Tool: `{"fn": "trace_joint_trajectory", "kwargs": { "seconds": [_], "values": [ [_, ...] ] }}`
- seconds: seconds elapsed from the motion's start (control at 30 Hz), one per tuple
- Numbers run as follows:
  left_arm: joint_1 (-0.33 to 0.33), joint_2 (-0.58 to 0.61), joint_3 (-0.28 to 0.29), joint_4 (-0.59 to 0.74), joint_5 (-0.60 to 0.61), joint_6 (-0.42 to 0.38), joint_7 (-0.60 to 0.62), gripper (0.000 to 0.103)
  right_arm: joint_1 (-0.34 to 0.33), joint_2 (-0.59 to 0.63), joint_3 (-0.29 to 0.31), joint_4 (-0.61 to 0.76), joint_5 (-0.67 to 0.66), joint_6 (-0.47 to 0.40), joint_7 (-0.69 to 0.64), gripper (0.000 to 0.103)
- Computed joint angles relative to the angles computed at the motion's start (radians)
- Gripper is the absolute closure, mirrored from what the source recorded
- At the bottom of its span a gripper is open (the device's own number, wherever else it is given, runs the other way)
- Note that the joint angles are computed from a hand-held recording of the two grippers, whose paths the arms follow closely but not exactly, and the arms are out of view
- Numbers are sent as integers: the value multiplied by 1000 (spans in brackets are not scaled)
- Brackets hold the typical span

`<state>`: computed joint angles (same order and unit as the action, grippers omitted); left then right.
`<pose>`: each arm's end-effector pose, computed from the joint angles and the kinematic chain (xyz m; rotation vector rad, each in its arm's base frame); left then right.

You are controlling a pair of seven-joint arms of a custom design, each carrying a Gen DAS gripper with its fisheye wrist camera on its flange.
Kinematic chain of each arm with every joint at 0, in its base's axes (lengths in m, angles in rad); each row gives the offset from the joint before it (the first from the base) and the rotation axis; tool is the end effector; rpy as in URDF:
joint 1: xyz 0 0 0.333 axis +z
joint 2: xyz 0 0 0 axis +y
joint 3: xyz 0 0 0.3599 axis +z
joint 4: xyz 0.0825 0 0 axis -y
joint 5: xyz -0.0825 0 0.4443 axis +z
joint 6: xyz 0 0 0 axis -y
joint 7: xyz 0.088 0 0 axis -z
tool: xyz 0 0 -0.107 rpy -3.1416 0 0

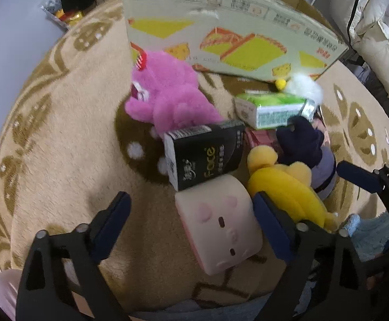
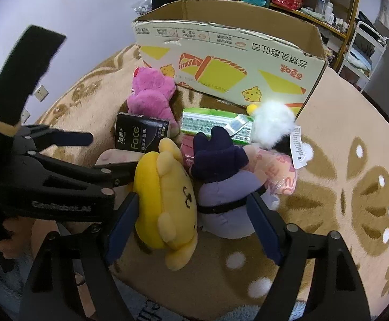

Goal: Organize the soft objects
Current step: 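Close the left tool on the pink cube plush while the right tool closes on the yellow plush dog, then lift the pink cube with the left tool while the right tool carries the yellow dog over the box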

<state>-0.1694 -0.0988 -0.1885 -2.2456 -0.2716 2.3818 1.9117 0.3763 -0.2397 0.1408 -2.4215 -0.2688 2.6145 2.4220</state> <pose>0.5371 -0.2053 0.4421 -1.5382 2.6674 -0.4651 0.4573 0.2690 0.4525 -1.7971 2.0417 -0.3576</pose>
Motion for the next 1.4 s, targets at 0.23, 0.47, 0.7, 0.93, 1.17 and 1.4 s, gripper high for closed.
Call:
{"fn": "trace_joint_trajectory", "kwargs": {
  "seconds": [0.23, 0.47, 0.7, 0.93, 1.17, 1.4],
  "values": [
    [-2, -1, 9, 8, -71, -59, 47, 49, 3, 6, 6, 12, -13, -10, -10, 18],
    [-5, -31, 4, -17, -62, -41, 74, 64, 9, 19, 17, 36, -43, -38, -21, 20],
    [-8, -61, 2, -43, -46, -12, 85, 67, 8, 3, 6, 19, -31, -24, 5, 26],
    [-8, -84, 5, -64, -36, 14, 96, 67, 26, -11, -27, -24, 75, 85, -57, 74],
    [-9, -106, -6, -92, 24, 47, 79, 71, -13, -30, 9, -36, -7, 117, 25, 86],
    [-8, -153, -7, -137, 40, 104, 67, 71, -45, -62, 35, -53, -88, 138, 107, 87]
  ]
}}
